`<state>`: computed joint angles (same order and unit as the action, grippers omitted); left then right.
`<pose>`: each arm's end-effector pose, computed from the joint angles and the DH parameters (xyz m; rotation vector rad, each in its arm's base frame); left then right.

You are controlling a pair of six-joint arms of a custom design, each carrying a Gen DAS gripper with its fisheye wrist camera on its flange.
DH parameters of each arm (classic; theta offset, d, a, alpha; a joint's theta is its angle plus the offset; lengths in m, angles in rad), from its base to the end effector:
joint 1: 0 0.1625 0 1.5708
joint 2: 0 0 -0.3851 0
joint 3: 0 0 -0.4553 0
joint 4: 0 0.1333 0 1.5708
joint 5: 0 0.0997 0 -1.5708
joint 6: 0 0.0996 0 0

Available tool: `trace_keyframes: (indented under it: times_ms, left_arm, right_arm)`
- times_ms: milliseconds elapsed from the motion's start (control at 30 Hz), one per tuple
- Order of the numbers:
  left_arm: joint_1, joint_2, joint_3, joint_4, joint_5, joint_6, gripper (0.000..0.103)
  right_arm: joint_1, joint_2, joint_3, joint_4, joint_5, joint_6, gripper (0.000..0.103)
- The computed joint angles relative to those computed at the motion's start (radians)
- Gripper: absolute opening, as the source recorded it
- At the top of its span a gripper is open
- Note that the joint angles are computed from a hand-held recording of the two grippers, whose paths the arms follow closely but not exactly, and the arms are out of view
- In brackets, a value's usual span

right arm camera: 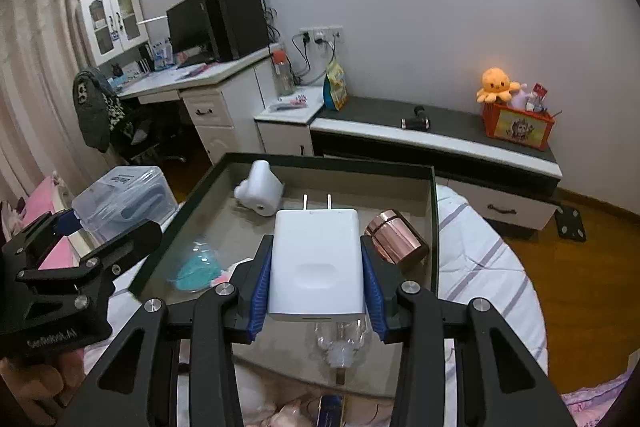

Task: Organize rigid objects
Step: 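Lower both held items into the box tray and open both tools, then withdraw both tools and reach toward the blue box and black comb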

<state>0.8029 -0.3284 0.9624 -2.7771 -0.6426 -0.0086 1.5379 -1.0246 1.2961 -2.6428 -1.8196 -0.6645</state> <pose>-0.4354 -0.7576 0.0208 0.5319 2.2372 -1.0507 0.0831 -0.7805 0.3738 0.6512 -2.4191 0.8879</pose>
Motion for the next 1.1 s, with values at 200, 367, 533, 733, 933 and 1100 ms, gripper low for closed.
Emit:
trace_keyframes:
  times_ms: [200,367,533,733,933,1100]
  left_arm:
    - [0.031,0.085,-0.137,0.106,-0.022,-0.017,0.094]
    - [0.049,0.132,-0.220,0.221,-0.032,-0.060,0.094]
    - [0.043,0.139,-0.221,0.241,0.013,-0.053,0.101]
    - [0.025,0.047,-0.077,0.114,0.027,-0.040,0.103]
    - [-0.007,-0.049,0.075,-0.013,0.052,-0.036,0.103]
    - [-0.043,-0.121,0.190,-0.095,0.073,-0.032,0.103]
  right_arm:
    - [-0.016,0.064,-0.072,0.034,-0.030,0.015,0.041]
    - [-0.025,0.098,-0.112,0.057,-0.047,0.029,0.041]
    - [-0.031,0.112,-0.121,0.055,-0.063,0.025,0.057]
    - [-0.032,0.085,-0.093,0.032,-0.053,0.074,0.103]
    - [-0.021,0.014,0.000,-0.050,-0.025,0.104,0.103]
    - [-0.002,-0.045,0.081,-0.104,-0.017,0.099,0.103]
